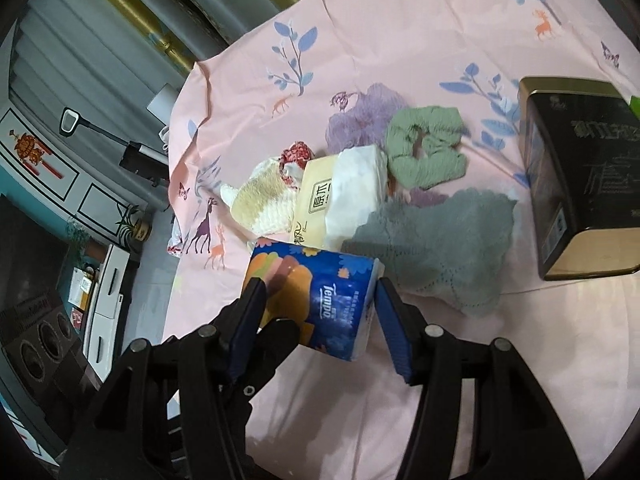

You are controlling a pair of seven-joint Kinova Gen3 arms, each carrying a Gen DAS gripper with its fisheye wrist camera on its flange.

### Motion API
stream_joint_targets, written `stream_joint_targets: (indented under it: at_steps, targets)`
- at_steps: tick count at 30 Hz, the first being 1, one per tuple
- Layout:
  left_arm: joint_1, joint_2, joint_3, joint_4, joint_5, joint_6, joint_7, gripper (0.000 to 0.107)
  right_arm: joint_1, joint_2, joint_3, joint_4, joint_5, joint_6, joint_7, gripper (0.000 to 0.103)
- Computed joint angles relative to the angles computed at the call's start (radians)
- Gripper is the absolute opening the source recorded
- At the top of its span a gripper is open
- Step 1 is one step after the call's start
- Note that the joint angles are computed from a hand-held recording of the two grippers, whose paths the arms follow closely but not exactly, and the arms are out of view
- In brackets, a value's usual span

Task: Organize soft objects
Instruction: 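Lift the blue Tempo pack with the right tool toward the green box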

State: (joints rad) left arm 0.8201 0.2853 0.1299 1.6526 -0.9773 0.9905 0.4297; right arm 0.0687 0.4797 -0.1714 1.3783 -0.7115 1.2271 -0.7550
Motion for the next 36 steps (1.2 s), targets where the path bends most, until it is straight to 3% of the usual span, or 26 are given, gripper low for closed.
stream_joint_targets:
  at_steps: [8,14,18,20,24,26,32,36]
  targets:
    - [-0.033,0.015,-0.001,0.006,0.088,-0.078,-0.039,0.044,-0.045,0.021,0.020,-0.008,0.088,-0.021,-0.054,0.056]
    - [-0.076,0.020,-0.023,0.065,0.189,-0.231,-0.041,0.044,-0.101,0.060,0.031,-0.026,0.191,-0.034,-0.133,0.056]
    - [-0.087,0.047,-0.032,0.068,0.272,-0.258,-0.090,0.044,-0.127,0.102,0.031,-0.054,0.251,-0.004,-0.190,0.056]
    - [-0.063,0.044,-0.060,0.086,0.265,-0.286,-0.065,0.044,-0.127,0.098,0.023,-0.047,0.264,-0.014,-0.188,0.057]
    - [-0.046,0.022,-0.096,0.142,0.241,-0.366,0.014,0.044,-0.129,0.117,0.018,-0.070,0.274,0.013,-0.200,0.071]
    - [-0.041,0.016,-0.113,0.164,0.237,-0.404,0.043,0.044,-0.130,0.128,0.018,-0.076,0.278,0.021,-0.216,0.073]
    - [-0.058,0.050,-0.089,0.098,0.266,-0.335,-0.049,0.044,-0.119,0.118,-0.001,-0.046,0.271,0.001,-0.167,0.076]
    - [-0.052,0.053,-0.100,0.087,0.273,-0.321,-0.066,0.044,-0.130,0.088,0.003,-0.010,0.280,-0.051,-0.149,0.071]
